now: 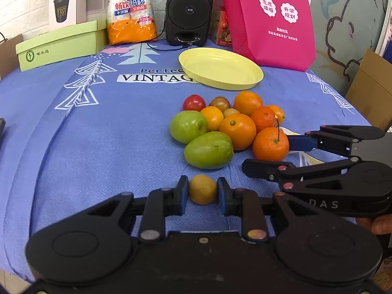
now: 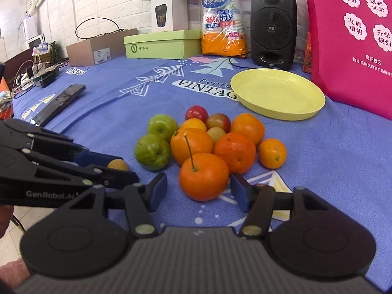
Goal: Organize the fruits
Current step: 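Grasp the small brown fruit with the left tool while the right grasps a stemmed tangerine, then carry both fruits onto the yellow plate and open both tools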
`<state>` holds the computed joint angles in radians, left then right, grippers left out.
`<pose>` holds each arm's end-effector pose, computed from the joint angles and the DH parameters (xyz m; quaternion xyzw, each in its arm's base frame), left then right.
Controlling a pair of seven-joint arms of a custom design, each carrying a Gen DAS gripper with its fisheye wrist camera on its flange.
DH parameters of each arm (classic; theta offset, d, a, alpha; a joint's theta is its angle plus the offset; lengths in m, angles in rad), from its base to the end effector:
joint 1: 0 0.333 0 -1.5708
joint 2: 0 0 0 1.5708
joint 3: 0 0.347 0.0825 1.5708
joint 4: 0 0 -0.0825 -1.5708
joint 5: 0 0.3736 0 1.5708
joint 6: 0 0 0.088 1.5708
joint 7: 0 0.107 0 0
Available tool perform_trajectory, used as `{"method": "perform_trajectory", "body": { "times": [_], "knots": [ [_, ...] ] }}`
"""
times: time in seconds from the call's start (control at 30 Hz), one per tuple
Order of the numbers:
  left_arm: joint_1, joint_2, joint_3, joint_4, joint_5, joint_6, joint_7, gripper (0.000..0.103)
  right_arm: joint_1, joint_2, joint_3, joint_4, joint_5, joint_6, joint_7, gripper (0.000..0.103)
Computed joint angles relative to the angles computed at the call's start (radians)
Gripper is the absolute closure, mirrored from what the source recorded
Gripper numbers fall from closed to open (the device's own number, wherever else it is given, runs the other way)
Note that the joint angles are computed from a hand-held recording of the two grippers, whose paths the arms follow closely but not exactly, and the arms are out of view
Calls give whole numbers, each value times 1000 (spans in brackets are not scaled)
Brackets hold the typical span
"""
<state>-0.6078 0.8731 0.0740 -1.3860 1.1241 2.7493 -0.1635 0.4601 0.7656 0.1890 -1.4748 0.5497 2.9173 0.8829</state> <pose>0.6384 -0.4378 0.2475 -0.7100 0.5851 -0.3017 0.2500 0.6580 0.4090 0.3261 -0.8503 0.3744 -0.0895 0.3588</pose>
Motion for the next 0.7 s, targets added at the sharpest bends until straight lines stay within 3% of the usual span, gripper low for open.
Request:
{"method": "perform_trajectory", "body": {
  "times": [0.1, 0.47, 0.7],
  "knots": [
    [-11, -9, 15, -15, 20, 7, -33, 79, -2, -4, 1, -7, 7, 12, 1, 63],
    [-14, -64, 18, -61, 104, 6, -107, 79, -58, -62, 47, -68, 66, 14, -55, 64],
    [20, -73, 0, -21, 138, 8, -58, 79, -83, -82, 69, -53, 105, 61, -115, 64]
  ]
}}
